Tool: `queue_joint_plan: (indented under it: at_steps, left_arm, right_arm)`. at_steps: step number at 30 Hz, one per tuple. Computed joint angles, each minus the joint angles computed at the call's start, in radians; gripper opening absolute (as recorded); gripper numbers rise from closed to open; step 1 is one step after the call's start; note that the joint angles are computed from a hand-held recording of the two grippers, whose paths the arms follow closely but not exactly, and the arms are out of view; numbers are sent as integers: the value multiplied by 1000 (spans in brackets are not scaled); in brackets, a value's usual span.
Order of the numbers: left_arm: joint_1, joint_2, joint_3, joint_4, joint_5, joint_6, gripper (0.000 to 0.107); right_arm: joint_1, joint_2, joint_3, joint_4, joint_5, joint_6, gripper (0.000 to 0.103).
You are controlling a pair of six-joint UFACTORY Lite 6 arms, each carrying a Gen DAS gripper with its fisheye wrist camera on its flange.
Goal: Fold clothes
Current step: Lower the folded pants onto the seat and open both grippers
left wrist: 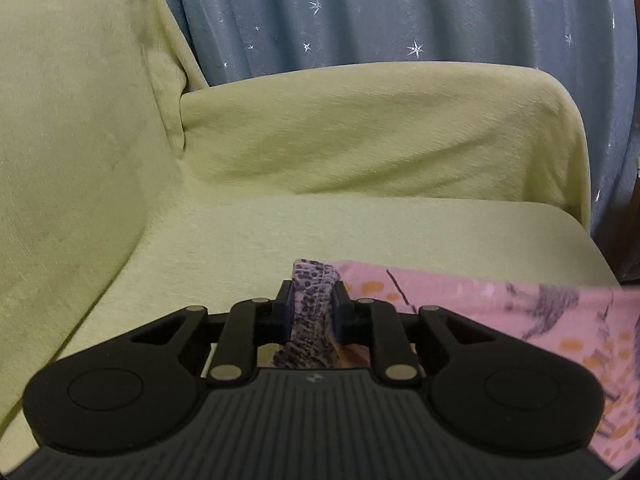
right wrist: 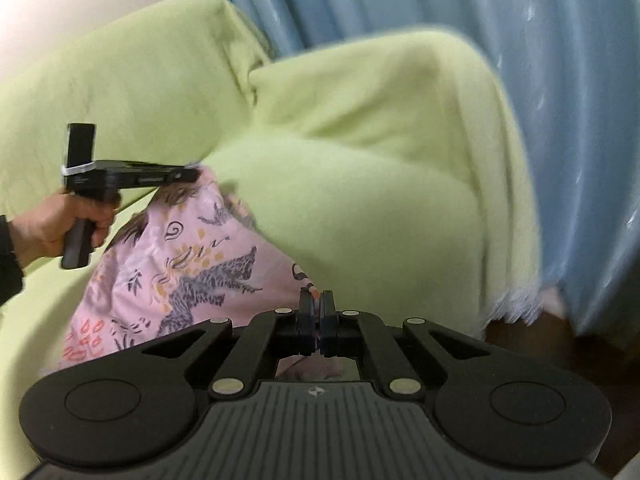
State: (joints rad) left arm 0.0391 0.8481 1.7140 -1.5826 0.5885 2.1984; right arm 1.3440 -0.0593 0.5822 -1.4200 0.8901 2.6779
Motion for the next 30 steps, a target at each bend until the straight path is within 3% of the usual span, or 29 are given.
queue_joint_plan:
  at_steps: [6,8,10,12,16,19,24,30]
  left_arm:
    - [-48,22,42,155,-104,-145,26]
    - [-59,-1,9,100,-159,-100,48]
    - [-47,-38,-39,31,-164,-33,50]
    - [-25,-99,-116,-68,-158,55,58]
    - [63,-291,-351,-243,-84,204,63]
    - [162,-457,-550,-231,2,202,64]
    - [402,-750,-889,0,139,166,66]
    - [720,-1035,-1147,344,286,177,66]
  right_arm:
    - [-107,-2,-36,-11,-175,30,1]
    - [-162,-2,-54,-48,-256,75,4]
    - [-194,8,-49,-18,-276,58,18]
    - [-186,13,-40,22,-241,29,18]
    - [-136,-16,-61,-100,-156,159,21]
    - [-132,-9,-50,-258,-162,238,22]
    - [-148,45,32,-445,-251,299,28]
    - [-66,146,194,-417,-263,177,31]
